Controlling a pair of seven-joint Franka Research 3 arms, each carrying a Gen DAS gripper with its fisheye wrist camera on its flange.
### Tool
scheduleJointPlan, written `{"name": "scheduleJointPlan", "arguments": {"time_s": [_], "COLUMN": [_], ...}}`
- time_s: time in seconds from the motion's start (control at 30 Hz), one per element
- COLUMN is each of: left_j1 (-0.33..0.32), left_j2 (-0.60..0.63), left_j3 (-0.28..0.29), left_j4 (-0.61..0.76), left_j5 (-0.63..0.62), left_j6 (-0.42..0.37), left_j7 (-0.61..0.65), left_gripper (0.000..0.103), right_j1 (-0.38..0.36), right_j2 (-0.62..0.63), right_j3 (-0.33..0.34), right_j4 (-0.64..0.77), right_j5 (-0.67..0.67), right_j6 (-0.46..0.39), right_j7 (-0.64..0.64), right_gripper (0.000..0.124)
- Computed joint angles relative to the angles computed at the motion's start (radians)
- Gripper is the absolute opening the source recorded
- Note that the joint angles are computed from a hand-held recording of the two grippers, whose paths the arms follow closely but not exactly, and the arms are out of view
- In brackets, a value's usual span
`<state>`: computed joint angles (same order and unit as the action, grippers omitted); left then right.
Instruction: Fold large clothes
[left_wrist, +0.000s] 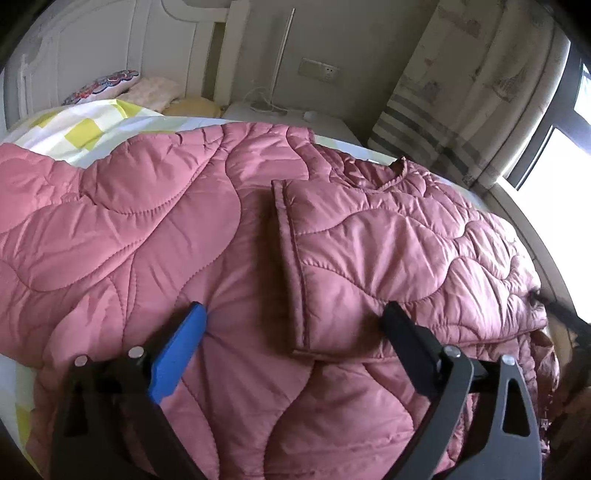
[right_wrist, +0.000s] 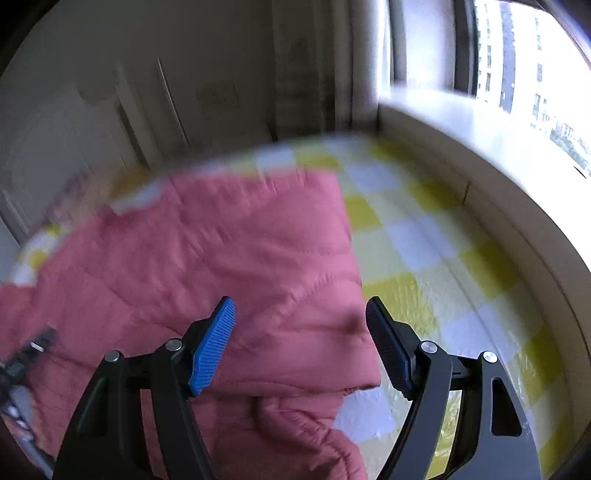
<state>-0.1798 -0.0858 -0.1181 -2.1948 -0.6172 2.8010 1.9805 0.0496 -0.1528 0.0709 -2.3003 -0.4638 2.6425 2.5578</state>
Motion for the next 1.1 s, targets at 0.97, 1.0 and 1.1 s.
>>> {"name": "scheduleJointPlan", "arguments": {"time_s": [0.97, 1.0, 1.1], "left_j1": [-0.033, -0.049, -0.04], "left_j2": [-0.037, -0.06, -0.128], "left_j3": [0.044, 0.062, 0.083], "left_j4": [-0.012, -0.019, -0.031], "left_j5": [-0.419, -0.586, -0.919], "left_j6": [0.033, 0.065, 0.16], "left_j7": [0.291, 0.407, 0.599], "left_gripper": [0.101, 0.101, 0.101], "right_j1": [0.159, 0.156, 0.153], "right_j2": [0.033, 0.02, 0.066], "right_j3": [-0.006, 0.019, 0.054], "right_j4": [0.134, 0.12, 0.127], "right_j5": [-0.332, -0.375, -0.31], "right_j6": [-0.086, -0.108, -0.198], "right_j7": [0.304, 0.304, 0.162], "right_gripper": [0.098, 0.098, 0.098]}}
